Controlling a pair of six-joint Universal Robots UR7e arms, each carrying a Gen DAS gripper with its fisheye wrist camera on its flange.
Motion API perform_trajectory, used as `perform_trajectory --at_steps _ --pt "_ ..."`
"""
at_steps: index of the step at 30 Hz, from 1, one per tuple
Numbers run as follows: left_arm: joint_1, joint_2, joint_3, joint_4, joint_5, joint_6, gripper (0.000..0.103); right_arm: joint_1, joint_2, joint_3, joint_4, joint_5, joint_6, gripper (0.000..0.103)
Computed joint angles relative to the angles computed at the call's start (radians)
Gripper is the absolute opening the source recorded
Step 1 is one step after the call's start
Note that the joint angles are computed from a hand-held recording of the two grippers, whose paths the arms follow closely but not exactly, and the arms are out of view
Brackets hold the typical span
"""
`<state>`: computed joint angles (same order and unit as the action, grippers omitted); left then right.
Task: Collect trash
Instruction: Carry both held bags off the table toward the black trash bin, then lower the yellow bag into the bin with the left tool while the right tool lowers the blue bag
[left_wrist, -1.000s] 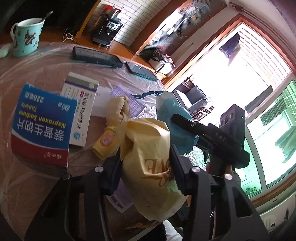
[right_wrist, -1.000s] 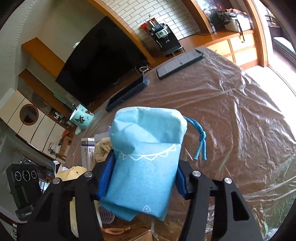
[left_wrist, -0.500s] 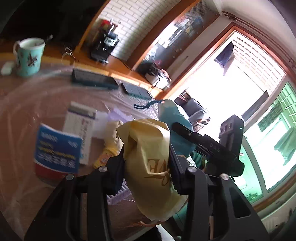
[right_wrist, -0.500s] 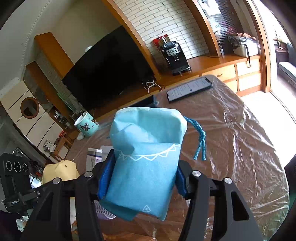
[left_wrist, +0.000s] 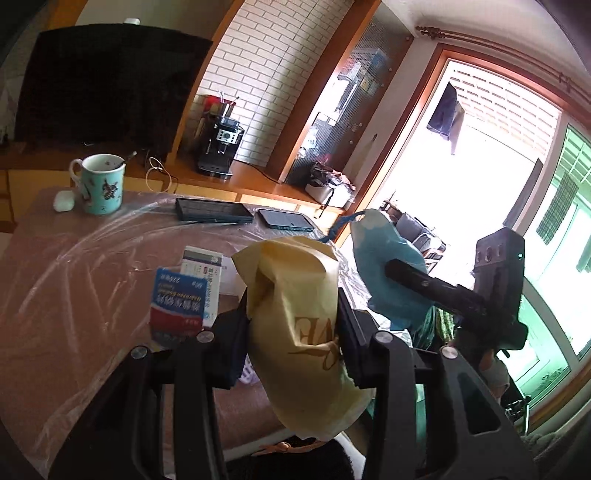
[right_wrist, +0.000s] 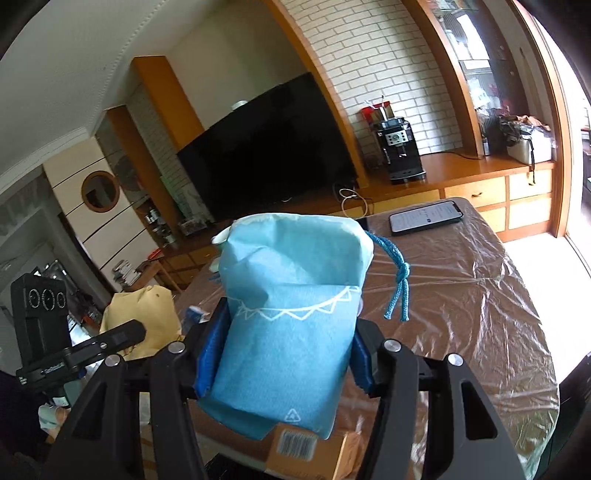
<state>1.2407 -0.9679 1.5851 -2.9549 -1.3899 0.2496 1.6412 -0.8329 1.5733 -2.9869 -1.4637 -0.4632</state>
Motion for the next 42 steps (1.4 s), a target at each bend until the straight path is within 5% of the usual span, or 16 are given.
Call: perform_trajectory --at_steps 13,28,42 --pt "-0.014 -0.115 0.197 -0.052 0.070 0.005 0.044 0.002 -0.136 0.222 0.040 0.074 -0.102 0.057" --pt "-0.074 -0.138 0.357 -0.101 0.232 0.047 0.045 0.012 -0.222 0.409 0.023 -0.043 -0.182 0.057" --pt "-0.076 -0.080 0.397 -0.084 0.332 0.048 0.045 -0.015 -0.203 0.500 -0.040 -0.173 -0.163 0.057"
